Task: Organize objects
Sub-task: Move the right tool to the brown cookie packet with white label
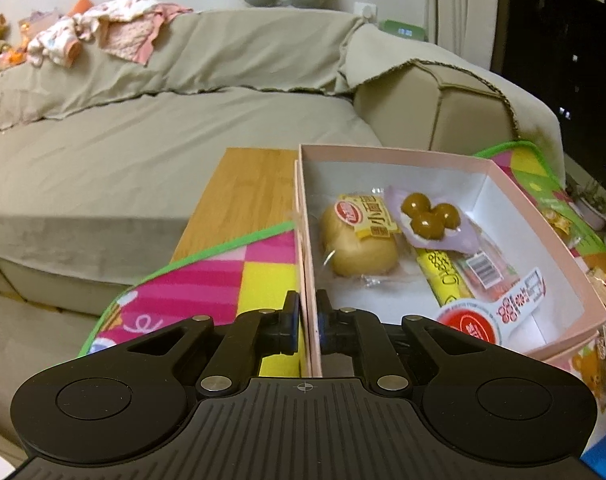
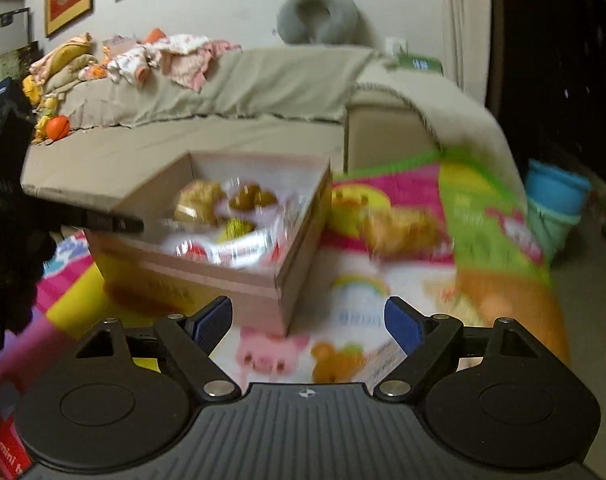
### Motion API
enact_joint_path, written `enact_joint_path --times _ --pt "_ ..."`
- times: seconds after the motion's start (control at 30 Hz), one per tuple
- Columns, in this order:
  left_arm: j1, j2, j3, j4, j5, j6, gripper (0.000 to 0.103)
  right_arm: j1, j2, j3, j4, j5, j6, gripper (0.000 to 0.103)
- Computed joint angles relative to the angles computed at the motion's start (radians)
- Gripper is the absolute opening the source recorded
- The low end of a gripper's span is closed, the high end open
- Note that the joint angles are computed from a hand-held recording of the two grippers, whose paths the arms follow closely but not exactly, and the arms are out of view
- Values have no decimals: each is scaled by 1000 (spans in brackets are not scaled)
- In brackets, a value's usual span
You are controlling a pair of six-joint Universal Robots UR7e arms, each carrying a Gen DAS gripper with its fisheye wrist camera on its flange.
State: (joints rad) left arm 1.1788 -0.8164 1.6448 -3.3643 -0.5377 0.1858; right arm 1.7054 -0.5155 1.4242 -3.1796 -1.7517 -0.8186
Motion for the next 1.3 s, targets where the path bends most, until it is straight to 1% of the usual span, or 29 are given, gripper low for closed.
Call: enact_joint_path --times 0.17,0.3,0.33,0.5,0.6,0.67,0.8,0.93,0.97,1.0,1.03,1.07,1.13,1.2,1.23,1.27,1.3 --pt "0 9 -29 6 10 -11 9 -5 23 15 -83 -85 2 84" --pt "-2 12 -24 1 17 -4 9 -10 24 1 -84 -128 49 84" --pt "-1 10 -20 1 15 -10 9 -13 22 2 -82 -135 64 86" --pt "-1 3 -8 -2 6 -20 9 -17 27 -25 -43 -189 138 87" --pt "0 -2 -1 -1 0 -29 9 -22 29 -45 15 -194 188 86" --pt "0 -3 2 -1 -1 -30 9 -24 37 -59 34 -192 207 86" --pt "-2 -5 7 2 1 -33 9 -18 68 -98 33 -195 176 85" --pt "-3 -8 13 4 -2 -37 10 -12 104 -138 21 -197 111 73" --pt "-3 -9 15 5 -2 -37 10 -12 109 -142 17 -189 98 65" --pt "-3 -10 17 5 -2 -38 10 -11 111 -144 17 -180 85 61" --pt "-3 -10 17 5 -2 -39 10 -11 111 -142 13 -173 76 53" --pt "-4 -11 19 3 -2 -39 10 -9 111 -141 11 -173 69 49" --pt "-3 -12 20 5 -3 -41 10 -9 106 -132 10 -168 69 46" --pt "-3 -14 23 9 -5 -45 10 -13 96 -117 6 -162 64 47" --pt "-1 -15 25 11 -6 -48 10 -17 89 -108 4 -155 62 53" --pt "-1 -15 26 14 -6 -53 10 -21 84 -99 -1 -151 63 66" --pt "0 -14 25 18 -6 -56 10 -24 81 -93 -11 -156 69 75"
